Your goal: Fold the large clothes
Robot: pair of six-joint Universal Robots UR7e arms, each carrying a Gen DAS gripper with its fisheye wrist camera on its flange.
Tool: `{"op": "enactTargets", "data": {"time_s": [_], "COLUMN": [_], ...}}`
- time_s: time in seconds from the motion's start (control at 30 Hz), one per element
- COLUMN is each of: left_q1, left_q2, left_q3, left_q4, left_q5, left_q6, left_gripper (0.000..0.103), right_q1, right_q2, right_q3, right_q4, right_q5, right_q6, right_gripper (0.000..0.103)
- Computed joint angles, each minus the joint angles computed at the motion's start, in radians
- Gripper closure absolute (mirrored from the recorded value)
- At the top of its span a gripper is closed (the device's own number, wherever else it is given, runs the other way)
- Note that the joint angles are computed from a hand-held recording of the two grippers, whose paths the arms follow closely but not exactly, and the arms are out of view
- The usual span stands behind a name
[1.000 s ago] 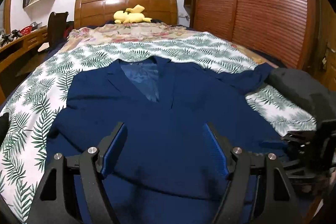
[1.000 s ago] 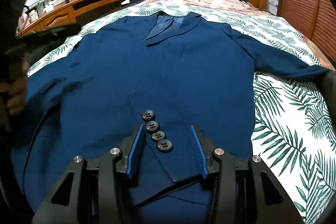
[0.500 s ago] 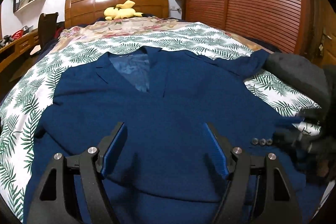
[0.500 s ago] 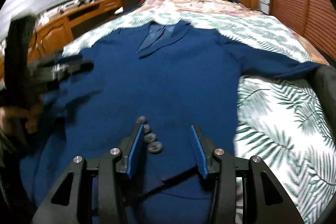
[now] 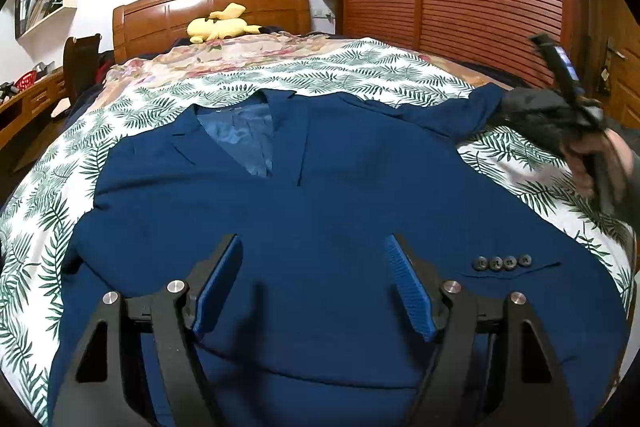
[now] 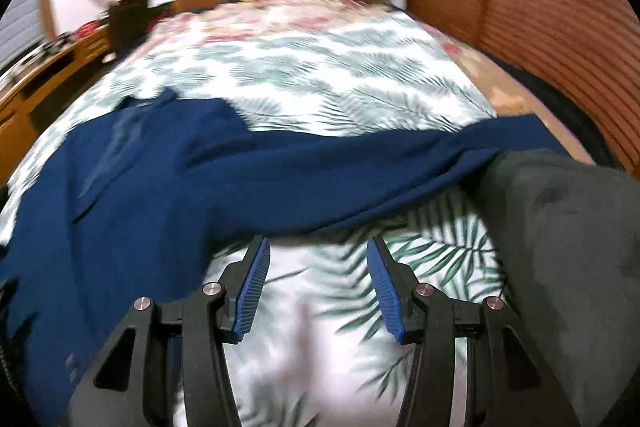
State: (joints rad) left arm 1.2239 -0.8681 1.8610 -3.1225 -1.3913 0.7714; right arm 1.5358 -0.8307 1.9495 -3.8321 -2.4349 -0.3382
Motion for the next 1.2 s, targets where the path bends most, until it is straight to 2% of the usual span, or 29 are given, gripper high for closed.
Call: {"op": "enactTargets", "data": {"time_s": [0.1, 0.23, 0.33, 0.37, 0.4, 0.47, 0.5, 0.57, 0.63, 0.7, 0.8, 0.87, 0.93, 1.03, 1.2], "left_q1": [-0.002, 0.001, 0.001, 0.002, 0.001, 0.001, 0.0, 0.0, 0.0, 0.0, 0.002, 0.003, 0.002, 0.002, 0.002], "left_q2": [0.0, -0.003, -0.004, -0.004, -0.005, -0.005, -0.005, -0.005, -0.005, -0.005, -0.006, -0.005, -0.005, -0.006, -0.008], "left_q3": [0.002, -0.003, -0.005, -0.003, -0.003, -0.002, -0.001, -0.001, -0.001, -0.001, -0.005, -0.007, -0.006, -0.005, -0.003], "left_q4": [-0.002, 0.022, 0.028, 0.028, 0.029, 0.03, 0.03, 0.03, 0.032, 0.033, 0.04, 0.044, 0.043, 0.043, 0.043], "left_q5": [0.0, -0.009, -0.009, -0.009, -0.008, -0.008, -0.007, -0.007, -0.006, -0.005, -0.009, -0.01, -0.009, -0.01, -0.009], "left_q6": [0.007, 0.004, 0.0, 0.001, 0.001, 0.003, 0.004, 0.004, 0.003, 0.001, -0.004, -0.007, -0.007, -0.006, -0.009], "left_gripper": [0.028, 0.028, 0.028, 0.028, 0.028, 0.028, 0.028, 0.028, 0.028, 0.028, 0.028, 0.028, 0.028, 0.028, 0.028], "right_q1": [-0.052, -0.095, -0.115, -0.115, -0.11, -0.089, -0.073, -0.033, 0.01, 0.048, 0.102, 0.125, 0.144, 0.157, 0.164], "right_q2": [-0.026, -0.053, -0.062, -0.06, -0.051, -0.035, -0.022, 0.01, 0.029, 0.04, 0.055, 0.064, 0.077, 0.11, 0.13], "right_q3": [-0.025, -0.054, -0.089, -0.101, -0.117, -0.146, -0.158, -0.182, -0.182, -0.177, -0.139, -0.106, -0.073, -0.071, -0.073], "right_q4": [0.096, 0.195, 0.248, 0.255, 0.264, 0.249, 0.216, 0.114, 0.022, -0.002, 0.011, 0.033, 0.063, 0.135, 0.143], "right_q5": [0.045, 0.081, 0.088, 0.083, 0.071, 0.036, 0.023, -0.006, 0.011, 0.051, 0.112, 0.15, 0.154, 0.108, 0.054], "right_q6": [0.122, 0.237, 0.272, 0.265, 0.258, 0.202, 0.159, 0.049, -0.046, -0.106, -0.148, -0.142, -0.11, -0.079, -0.101], "right_gripper": [0.051, 0.051, 0.051, 0.062, 0.078, 0.096, 0.098, 0.099, 0.1, 0.1, 0.099, 0.1, 0.099, 0.099, 0.098]}}
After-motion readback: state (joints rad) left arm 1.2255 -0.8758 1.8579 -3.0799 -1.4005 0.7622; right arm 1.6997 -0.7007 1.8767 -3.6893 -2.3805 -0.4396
